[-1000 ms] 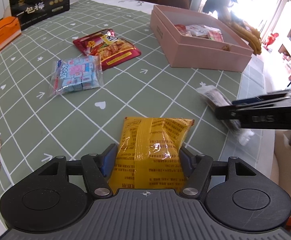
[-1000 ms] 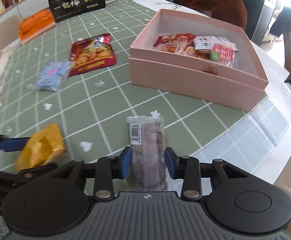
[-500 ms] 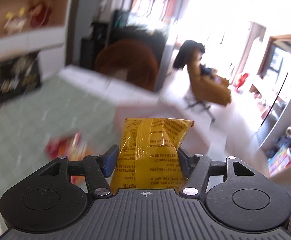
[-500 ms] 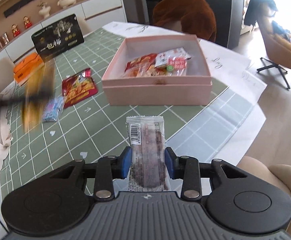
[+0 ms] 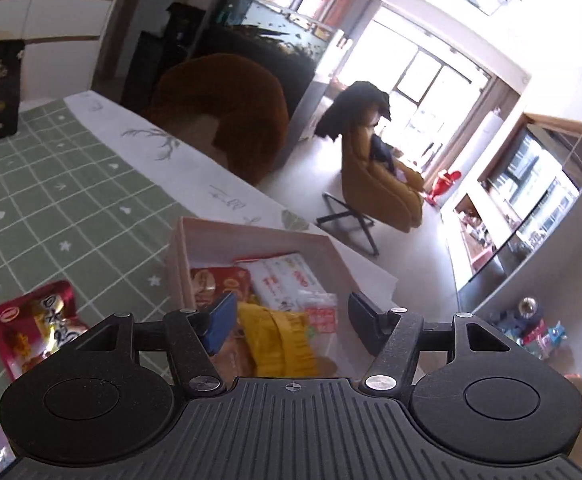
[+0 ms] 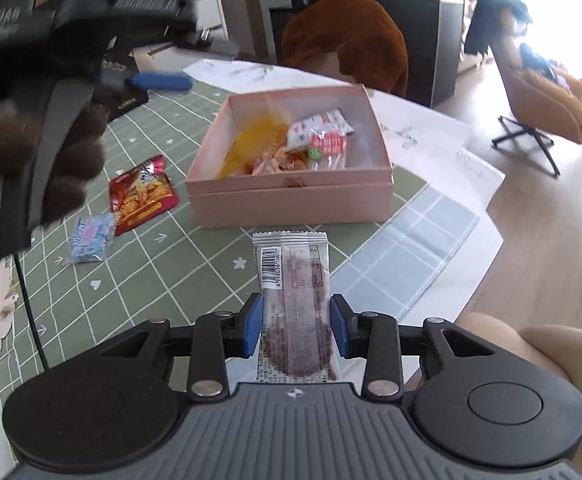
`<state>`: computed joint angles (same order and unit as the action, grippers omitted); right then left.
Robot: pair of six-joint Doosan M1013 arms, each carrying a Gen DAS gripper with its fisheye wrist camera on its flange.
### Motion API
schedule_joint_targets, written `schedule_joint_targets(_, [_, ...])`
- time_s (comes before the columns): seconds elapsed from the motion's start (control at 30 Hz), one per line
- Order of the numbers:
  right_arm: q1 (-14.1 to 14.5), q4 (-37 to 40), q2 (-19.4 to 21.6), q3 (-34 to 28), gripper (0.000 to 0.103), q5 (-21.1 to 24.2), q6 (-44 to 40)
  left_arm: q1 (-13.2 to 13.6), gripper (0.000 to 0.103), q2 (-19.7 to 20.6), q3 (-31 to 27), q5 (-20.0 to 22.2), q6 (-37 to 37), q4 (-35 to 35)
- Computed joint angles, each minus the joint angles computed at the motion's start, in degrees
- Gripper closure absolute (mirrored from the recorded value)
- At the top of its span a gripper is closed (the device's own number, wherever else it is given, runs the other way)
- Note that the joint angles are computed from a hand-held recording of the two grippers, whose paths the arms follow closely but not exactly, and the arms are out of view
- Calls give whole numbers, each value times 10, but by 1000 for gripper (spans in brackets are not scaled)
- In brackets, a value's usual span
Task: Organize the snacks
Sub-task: 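Carry the chip bag and wrapped bar into the pink box with both grippers and release, then grasp the red chicken-snack pouch with the right gripper while the left moves toward the blue candy pack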
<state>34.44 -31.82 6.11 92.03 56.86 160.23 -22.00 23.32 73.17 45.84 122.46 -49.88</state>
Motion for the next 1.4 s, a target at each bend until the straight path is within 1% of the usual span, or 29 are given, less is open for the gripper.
schedule_joint_targets(0.1, [-6, -4, 2, -5, 68, -4, 0, 22, 36, -17, 32, -17, 0, -40])
schedule_joint_targets(0.17, [-10, -17, 2, -14, 68, -4, -1, 35, 36, -37, 63, -39, 8, -56])
schedule_joint_targets(0.23, [-20, -30, 2, -33, 68, -10, -20, 45, 36, -54, 91, -57, -1, -47])
schedule_joint_targets(0.3, [-33, -46, 9, -67, 68, -8, -53, 54, 36, -59, 105, -55, -20, -23])
schedule_joint_targets(0.33, [-41, -49, 16, -92, 67, -3, -75, 56, 36, -62, 111, -56, -36, 0])
schedule_joint_targets(0.37, [-51, -46, 27, -122, 61, 11, -100, 57, 36, -64, 115, -61, -60, 31])
schedule_joint_targets(0.4, [-62, -35, 38, -149, 41, 20, -123, 58, 36, -66, 120, -67, -87, 64])
schedule_joint_targets(0.43, [-76, -12, 48, -176, 29, 25, -152, 61, 36, -68, 125, -74, -109, 91])
schedule_joint_targets(0.47, [-89, 8, 59, -199, 19, 31, -173, 64, 36, -70, 130, -83, -126, 114])
schedule_joint_targets(0.57, [-106, 15, 79, -233, 19, 40, -177, 76, 36, -77, 143, -101, -174, 170])
schedule_joint_targets(0.63, [-107, 18, 85, -233, 19, 29, -177, 86, 36, -78, 145, -100, -199, 189])
schedule_joint_targets(0.67, [-107, 31, 89, -231, 19, 19, -181, 89, 36, -80, 146, -101, -210, 197])
schedule_joint_targets(0.77, [-110, 123, 112, -232, 19, -12, -236, 93, 37, -80, 144, -114, -230, 218])
schedule_joint_targets(0.8, [-108, 154, 125, -238, 19, -14, -262, 92, 39, -81, 145, -123, -246, 237])
schedule_joint_targets(0.87, [-103, 209, 154, -257, 19, -6, -308, 91, 39, -84, 146, -142, -280, 273])
schedule_joint_targets(0.9, [-100, 237, 171, -269, 19, -1, -326, 92, 39, -84, 145, -142, -287, 281])
schedule_joint_targets(0.93, [-99, 262, 185, -280, 19, 1, -339, 94, 39, -82, 142, -134, -282, 278])
schedule_joint_targets(1.0, [-95, 298, 215, -304, 19, -1, -356, 99, 39, -79, 137, -108, -259, 262])
schedule_joint_targets(1.07, [-88, 292, 246, -335, 19, 5, -360, 104, 39, -81, 139, -95, -236, 248])
schedule_joint_targets(1.13, [-83, 270, 280, -374, 19, 25, -354, 107, 39, -84, 145, -92, -223, 239])
schedule_joint_targets(1.2, [-81, 257, 304, -402, 19, 46, -350, 110, 39, -86, 149, -84, -222, 237])
schedule_joint_targets(1.27, [-80, 254, 325, -429, 19, 69, -369, 111, 39, -85, 149, -73, -225, 239])
schedule_joint_targets(1.33, [-81, 240, 337, -444, 19, 99, -381, 112, 39, -82, 149, -63, -218, 232])
schedule_joint_targets(1.37, [-81, 233, 344, -451, 17, 111, -378, 111, 39, -81, 148, -60, -218, 231])
schedule_joint_targets(1.4, [-83, 237, 343, -447, 14, 108, -377, 111, 39, -81, 149, -57, -218, 232])
